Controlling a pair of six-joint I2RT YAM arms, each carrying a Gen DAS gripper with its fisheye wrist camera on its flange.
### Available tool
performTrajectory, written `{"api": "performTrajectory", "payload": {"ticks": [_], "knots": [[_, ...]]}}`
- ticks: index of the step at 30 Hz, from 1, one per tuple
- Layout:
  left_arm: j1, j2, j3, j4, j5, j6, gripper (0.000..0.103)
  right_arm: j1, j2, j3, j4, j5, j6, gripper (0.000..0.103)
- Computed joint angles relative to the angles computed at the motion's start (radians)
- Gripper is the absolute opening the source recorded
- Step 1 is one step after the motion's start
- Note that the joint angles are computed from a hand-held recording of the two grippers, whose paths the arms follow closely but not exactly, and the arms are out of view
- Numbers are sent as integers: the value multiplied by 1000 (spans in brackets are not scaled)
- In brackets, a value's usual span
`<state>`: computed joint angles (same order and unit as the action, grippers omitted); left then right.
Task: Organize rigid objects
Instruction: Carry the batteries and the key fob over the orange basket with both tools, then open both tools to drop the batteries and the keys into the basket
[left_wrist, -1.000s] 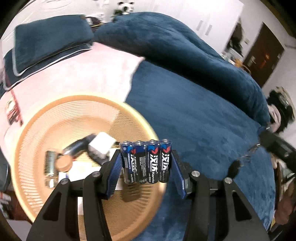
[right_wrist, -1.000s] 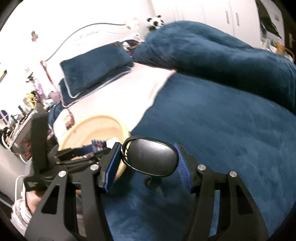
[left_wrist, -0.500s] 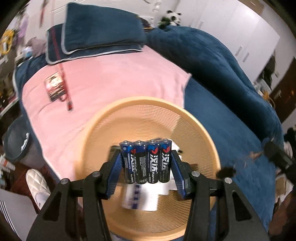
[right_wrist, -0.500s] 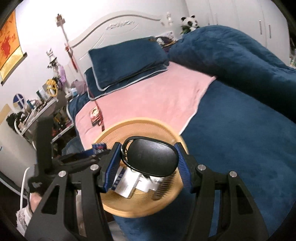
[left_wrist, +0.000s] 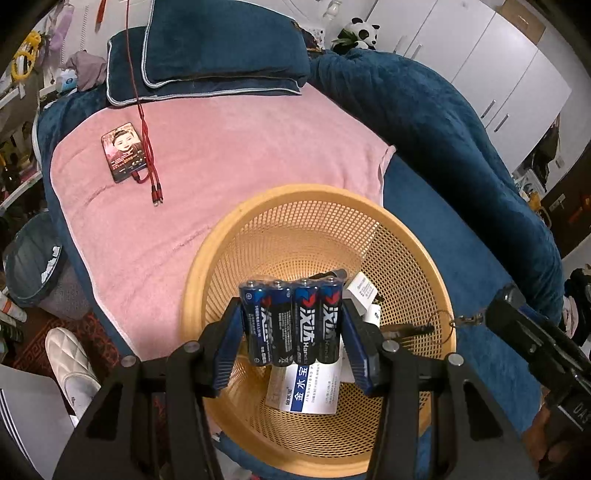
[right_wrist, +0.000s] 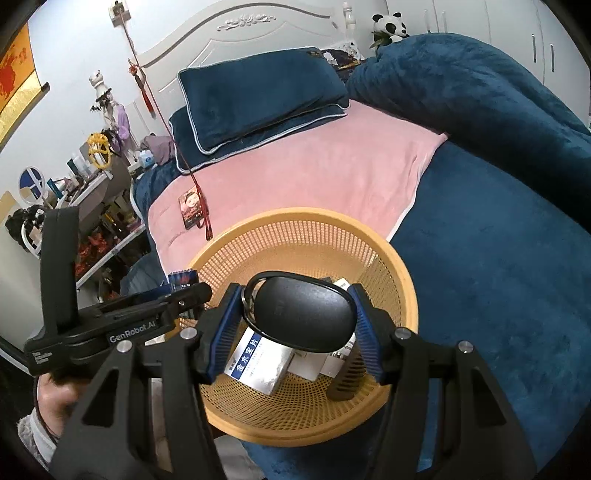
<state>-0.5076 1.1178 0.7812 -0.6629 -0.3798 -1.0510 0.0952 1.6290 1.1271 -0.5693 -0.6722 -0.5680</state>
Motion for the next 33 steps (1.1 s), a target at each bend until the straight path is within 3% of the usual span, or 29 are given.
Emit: {"api": "performTrajectory", "payload": {"ticks": [23,24,26,28,33], "knots": [[7,120,47,79,73,66,53,8,69,13,33,62,57,59],[6,119,47,81,78,65,55,1,73,17,30,57,60,59],[5,110,44,81,75,60,82,-3,82,29,22,71,72,62],[1,99,44,66,60,45,93,-9,92,38,13,79,74,72],[-6,110,62,3,23,4,100,-27,100,37,-3,85,63,96]]}}
